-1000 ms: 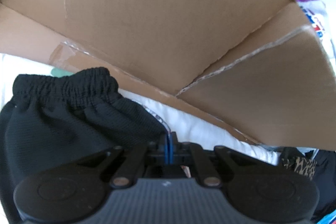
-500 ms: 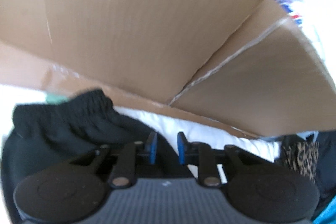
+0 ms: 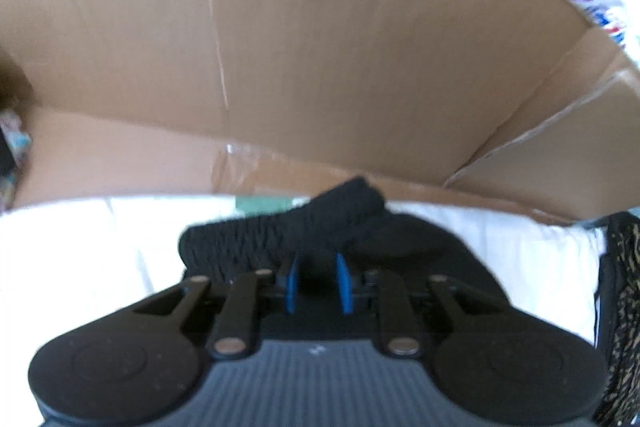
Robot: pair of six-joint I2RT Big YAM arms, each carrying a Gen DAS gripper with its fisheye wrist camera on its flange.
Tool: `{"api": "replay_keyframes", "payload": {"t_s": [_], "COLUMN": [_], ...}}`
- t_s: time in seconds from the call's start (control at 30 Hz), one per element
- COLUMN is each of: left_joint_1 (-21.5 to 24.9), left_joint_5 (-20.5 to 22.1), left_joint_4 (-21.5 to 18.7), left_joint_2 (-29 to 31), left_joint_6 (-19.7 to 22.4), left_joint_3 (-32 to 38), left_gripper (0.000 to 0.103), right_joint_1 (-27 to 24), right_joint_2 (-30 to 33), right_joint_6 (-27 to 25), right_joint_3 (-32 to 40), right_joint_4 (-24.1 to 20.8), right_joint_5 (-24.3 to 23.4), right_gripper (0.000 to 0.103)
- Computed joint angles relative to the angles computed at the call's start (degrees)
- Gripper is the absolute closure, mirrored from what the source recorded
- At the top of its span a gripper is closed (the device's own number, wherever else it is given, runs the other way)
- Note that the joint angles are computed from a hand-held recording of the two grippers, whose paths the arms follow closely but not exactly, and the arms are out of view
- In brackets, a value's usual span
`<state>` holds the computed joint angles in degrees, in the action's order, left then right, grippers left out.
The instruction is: Fold clothes
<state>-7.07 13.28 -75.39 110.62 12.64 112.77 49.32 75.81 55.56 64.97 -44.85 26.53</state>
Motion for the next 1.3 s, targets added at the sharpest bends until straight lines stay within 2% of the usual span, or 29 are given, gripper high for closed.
{"api": "replay_keyframes", "payload": {"t_s": [0.13,0.27,0.37,0.43,0.57,0.73,0.8,0.87,1.0,1.07,1.17,1.3], "left_joint_1": [0.0,-0.8,-0.9,-1.0,-0.6,1.3,2.2,3.0,4.6,5.4,6.4,6.6], "left_joint_5": [0.3,-0.4,-0.7,-1.1,-0.4,1.5,1.5,1.0,-0.1,-0.2,-1.1,-1.6], "left_joint_4": [3.4,7.4,6.8,6.4,3.8,1.0,0.0,-0.2,-0.1,-0.1,1.2,4.9], "left_joint_2": [-0.1,0.1,1.1,0.8,-0.5,-3.6,-5.0,-6.4,-8.1,-8.6,-9.0,-8.5], "left_joint_6": [-3.5,-5.5,-7.9,-7.3,-1.4,7.5,10.9,13.3,15.4,16.4,17.2,15.9], "left_joint_3": [-2.2,-3.0,-1.4,-1.2,-0.1,-1.0,-2.1,-3.9,-7.1,-8.9,-11.8,-15.0], "left_gripper": [0.080,0.072,0.071,0.072,0.073,0.073,0.073,0.073,0.073,0.073,0.073,0.070], "right_joint_1": [-0.4,-0.2,0.3,0.8,1.3,1.5,1.3,1.0,1.0,1.1,1.3,1.4], "right_joint_2": [0.8,0.9,0.2,-0.3,-1.0,-2.1,-1.8,-1.1,0.5,1.2,1.6,2.5], "right_joint_6": [0.7,1.6,2.3,2.7,3.5,1.8,0.2,-0.4,-2.1,-3.2,-4.6,-4.7], "right_joint_3": [-0.4,-1.1,-1.9,-2.1,-1.9,-1.9,-1.6,-0.9,0.6,1.3,1.4,1.6], "right_joint_4": [-0.5,-1.9,-2.9,-3.5,-4.5,-2.3,-0.9,0.0,1.0,1.1,1.2,-2.2], "right_joint_5": [-2.5,-3.8,-3.8,-3.6,-2.5,-1.4,-1.5,-1.9,-2.8,-3.1,-4.3,-5.6], "right_gripper": [0.092,0.089,0.089,0.089,0.089,0.090,0.087,0.079,0.076,0.068,0.067,0.067]}}
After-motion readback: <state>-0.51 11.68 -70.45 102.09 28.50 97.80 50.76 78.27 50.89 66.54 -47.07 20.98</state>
